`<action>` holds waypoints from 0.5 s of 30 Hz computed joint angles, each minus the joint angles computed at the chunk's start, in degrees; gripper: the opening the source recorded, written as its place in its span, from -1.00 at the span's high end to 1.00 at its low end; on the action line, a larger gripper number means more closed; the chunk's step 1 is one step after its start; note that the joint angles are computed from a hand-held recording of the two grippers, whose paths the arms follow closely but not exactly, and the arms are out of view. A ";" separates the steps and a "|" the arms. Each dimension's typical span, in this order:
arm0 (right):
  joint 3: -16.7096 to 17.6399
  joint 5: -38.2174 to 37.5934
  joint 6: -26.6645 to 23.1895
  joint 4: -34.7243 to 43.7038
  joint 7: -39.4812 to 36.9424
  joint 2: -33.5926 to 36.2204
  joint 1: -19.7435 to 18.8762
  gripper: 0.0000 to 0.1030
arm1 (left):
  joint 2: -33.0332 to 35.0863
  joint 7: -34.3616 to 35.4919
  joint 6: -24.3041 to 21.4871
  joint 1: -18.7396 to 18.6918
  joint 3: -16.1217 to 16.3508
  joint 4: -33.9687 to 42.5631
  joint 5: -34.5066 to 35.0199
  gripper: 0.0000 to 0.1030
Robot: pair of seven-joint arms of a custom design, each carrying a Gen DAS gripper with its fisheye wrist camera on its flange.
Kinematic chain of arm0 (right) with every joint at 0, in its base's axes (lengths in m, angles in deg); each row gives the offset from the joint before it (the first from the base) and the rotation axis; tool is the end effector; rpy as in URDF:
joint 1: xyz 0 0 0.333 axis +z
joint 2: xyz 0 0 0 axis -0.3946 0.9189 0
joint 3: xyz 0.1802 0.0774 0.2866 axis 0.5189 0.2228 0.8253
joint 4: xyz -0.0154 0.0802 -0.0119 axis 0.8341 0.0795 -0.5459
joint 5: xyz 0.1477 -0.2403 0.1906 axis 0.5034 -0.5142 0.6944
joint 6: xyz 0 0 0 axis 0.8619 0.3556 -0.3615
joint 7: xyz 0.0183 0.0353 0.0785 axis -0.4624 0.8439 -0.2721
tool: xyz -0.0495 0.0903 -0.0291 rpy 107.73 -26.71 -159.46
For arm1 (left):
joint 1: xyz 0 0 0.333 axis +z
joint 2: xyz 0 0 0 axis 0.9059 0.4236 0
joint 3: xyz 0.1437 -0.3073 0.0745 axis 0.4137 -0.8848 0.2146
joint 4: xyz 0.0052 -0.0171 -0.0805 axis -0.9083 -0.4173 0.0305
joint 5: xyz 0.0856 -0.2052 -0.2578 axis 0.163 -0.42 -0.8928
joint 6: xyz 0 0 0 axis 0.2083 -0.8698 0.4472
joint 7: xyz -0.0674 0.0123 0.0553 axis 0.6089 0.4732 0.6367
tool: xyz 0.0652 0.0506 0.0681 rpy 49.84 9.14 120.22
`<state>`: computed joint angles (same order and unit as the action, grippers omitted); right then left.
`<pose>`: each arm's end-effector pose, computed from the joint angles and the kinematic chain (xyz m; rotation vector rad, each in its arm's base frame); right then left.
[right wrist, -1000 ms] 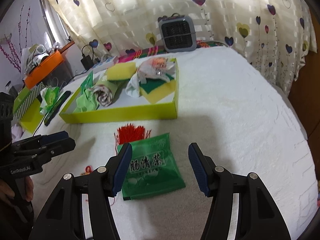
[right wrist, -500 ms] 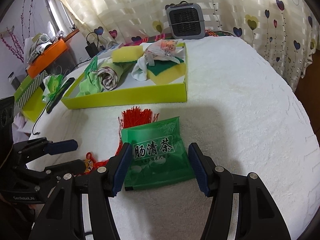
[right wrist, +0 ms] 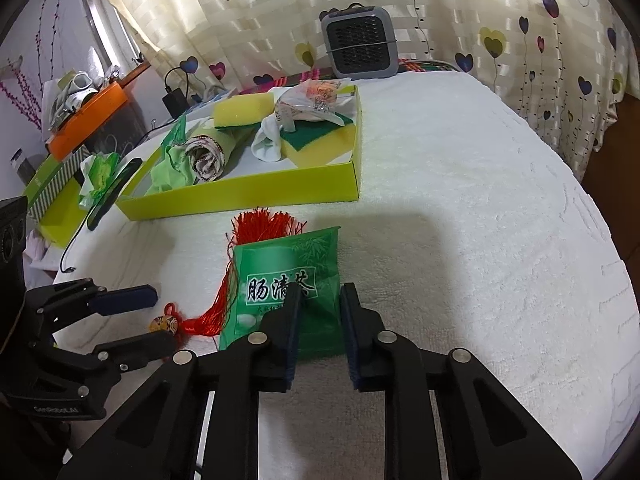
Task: Organize soft objects
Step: 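Grasp the green tea packet with the right gripper while the left grasps the red tassel ornament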
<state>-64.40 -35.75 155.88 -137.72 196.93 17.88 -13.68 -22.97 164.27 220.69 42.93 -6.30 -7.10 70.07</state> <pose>0.6720 0.2400 0.2388 -1.8243 1.6001 -0.3232 0.6695 -0.3350 0.2448 -1.5332 2.3497 -0.8694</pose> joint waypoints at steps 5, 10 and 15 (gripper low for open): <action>-0.70 0.17 2.35 -1.85 0.84 -0.81 0.21 0.76 | 0.10 -0.65 -0.09 -1.10 1.39 0.17 0.63 -0.06; -3.23 0.66 4.45 -3.77 3.05 -1.91 1.48 0.81 | 0.20 -1.82 -0.57 -2.60 3.36 0.58 1.73 -0.06; -6.83 1.49 6.78 -6.08 5.44 -3.30 3.54 0.84 | 0.36 -3.87 -0.50 -4.61 6.06 0.80 3.17 -0.04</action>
